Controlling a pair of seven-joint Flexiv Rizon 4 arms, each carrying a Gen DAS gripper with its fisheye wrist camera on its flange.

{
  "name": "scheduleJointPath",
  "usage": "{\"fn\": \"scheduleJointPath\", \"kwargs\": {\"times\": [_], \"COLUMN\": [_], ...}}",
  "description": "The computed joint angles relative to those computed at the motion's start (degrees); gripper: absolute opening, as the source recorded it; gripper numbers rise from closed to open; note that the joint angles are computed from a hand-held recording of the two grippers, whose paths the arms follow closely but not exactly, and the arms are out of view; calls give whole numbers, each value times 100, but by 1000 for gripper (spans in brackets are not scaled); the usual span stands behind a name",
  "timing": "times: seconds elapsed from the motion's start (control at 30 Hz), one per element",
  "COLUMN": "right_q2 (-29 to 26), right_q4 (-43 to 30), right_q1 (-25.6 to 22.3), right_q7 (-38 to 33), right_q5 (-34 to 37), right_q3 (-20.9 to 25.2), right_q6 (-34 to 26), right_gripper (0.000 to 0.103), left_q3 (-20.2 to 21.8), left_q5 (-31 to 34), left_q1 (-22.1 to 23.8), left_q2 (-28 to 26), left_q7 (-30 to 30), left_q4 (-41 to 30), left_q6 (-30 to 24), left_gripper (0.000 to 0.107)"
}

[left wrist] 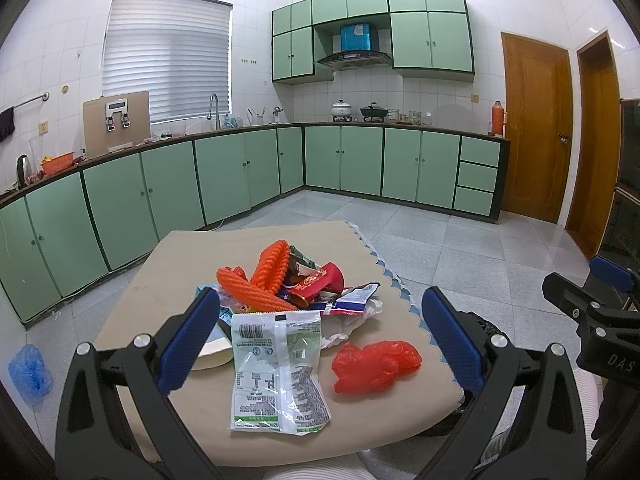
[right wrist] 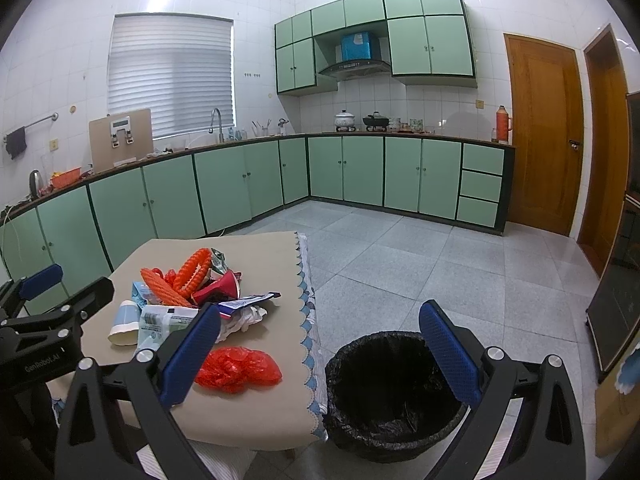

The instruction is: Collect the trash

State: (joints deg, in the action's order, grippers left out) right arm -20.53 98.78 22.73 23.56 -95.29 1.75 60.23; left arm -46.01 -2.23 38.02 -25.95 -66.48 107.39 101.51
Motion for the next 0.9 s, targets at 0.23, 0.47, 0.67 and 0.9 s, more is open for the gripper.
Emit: {"fn": "scheduleJointPath", "kwargs": {"times": [0.23, 0.47, 0.67, 0.9], "right_q2": [2, -2, -4, -6], "right_q4": [6, 2, -5, -9], "right_q1": [-10, -7, -7, -4], "right_q7": [20, 23, 29, 25], "right_q5": [-25, -18, -11, -14], "right_q3": [3, 2, 2, 3], "right_q6": [4, 9, 15, 9], "right_gripper": [97, 97, 97, 97], "left_q3": [-1, 31, 38, 50], "left_q5": [14, 20, 33, 34], "left_q1": [2, -27, -33, -45], "left_q2": [1, 1, -2, -1], "left_q7": [-5, -21, -29, -30], "left_q4": [1, 3, 0, -3], "left_q6": [-2, 14, 21, 20], "left_gripper": [98, 98, 98, 98]}}
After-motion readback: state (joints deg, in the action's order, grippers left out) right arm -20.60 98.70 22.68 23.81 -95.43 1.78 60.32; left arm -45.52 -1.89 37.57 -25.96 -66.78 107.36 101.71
